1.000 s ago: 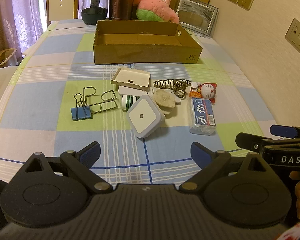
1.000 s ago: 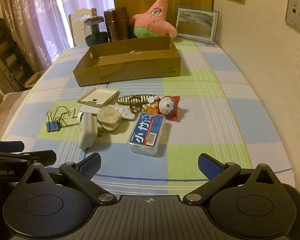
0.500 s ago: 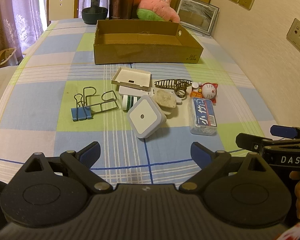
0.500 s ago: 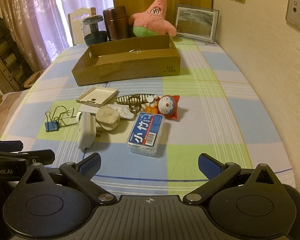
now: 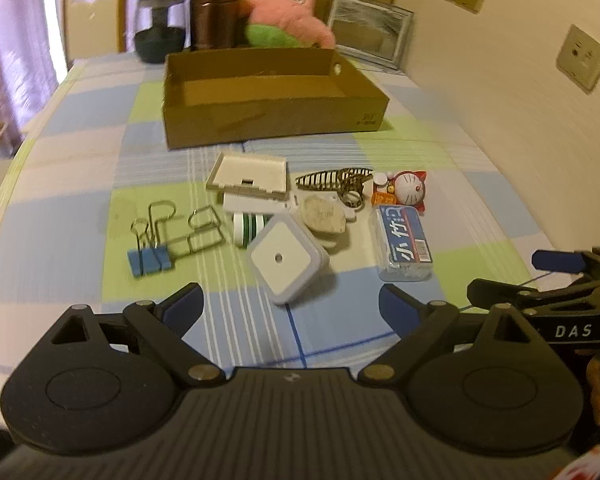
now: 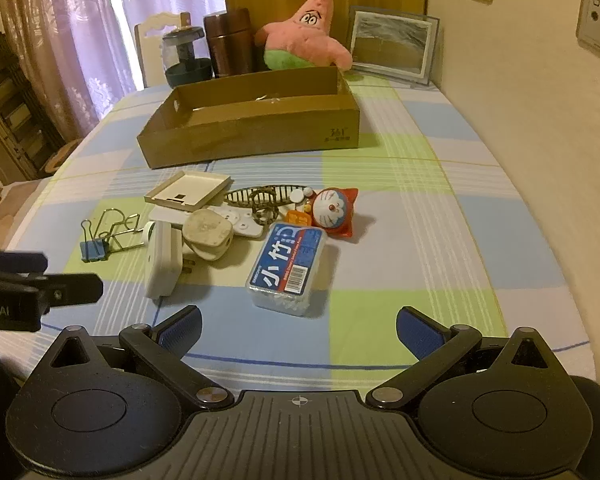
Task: Organize rigid objects
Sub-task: 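Move the left tool to the white night light while the right tool reaches the blue toothpick box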
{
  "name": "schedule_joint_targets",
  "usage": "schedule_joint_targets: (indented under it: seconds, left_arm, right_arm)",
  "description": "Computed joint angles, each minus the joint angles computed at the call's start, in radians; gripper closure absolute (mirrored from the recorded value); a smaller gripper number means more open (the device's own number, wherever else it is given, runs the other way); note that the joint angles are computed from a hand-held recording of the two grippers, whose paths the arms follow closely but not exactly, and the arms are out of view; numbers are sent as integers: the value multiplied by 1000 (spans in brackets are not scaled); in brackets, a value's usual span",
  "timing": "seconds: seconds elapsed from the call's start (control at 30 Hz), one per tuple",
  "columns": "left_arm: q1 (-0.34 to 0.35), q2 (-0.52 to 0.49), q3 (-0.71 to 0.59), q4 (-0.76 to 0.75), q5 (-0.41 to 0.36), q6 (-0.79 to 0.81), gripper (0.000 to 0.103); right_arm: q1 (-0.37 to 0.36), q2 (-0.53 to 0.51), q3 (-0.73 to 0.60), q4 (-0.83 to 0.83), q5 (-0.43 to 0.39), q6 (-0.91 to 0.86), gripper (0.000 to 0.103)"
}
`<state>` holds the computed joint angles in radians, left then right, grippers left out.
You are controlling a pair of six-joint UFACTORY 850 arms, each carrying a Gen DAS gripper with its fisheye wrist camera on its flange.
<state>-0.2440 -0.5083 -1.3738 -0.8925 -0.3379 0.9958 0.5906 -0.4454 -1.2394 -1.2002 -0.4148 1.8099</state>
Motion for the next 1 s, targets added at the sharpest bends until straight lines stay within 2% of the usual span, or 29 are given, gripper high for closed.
schedule_joint_targets:
  seconds: [0.1,0.23,0.47,0.6,0.73,0.87,1.0]
  left_arm:
    - [7,-33,-37,3,-19,91,11]
    - [17,-82,-89,-33,-76,293,11]
    - [20,-168,-167,-58,-124,607,17]
    - [23,-226,-226,-46,-158,653,19]
    - [29,-275,-281,-29,-198,641,26]
    - [26,-311,-321,-21,-222,673,35]
    - [25,-342,-359,-12,-250,696,39]
  right_arm:
    - [-4,-10,-4,-21,10,4,2]
    - [-11,-27,-13,-54,40,2,2]
    - [-27,-72,-45,-86,69,-19,3]
    - [-39,-102,-71,-80,74,-21,4]
    - [-49,-144,-117,-23,78,-75,12]
    - [-55,-172,-145,16,81,-104,13]
    - [-59,-188,-160,34,79,-112,13]
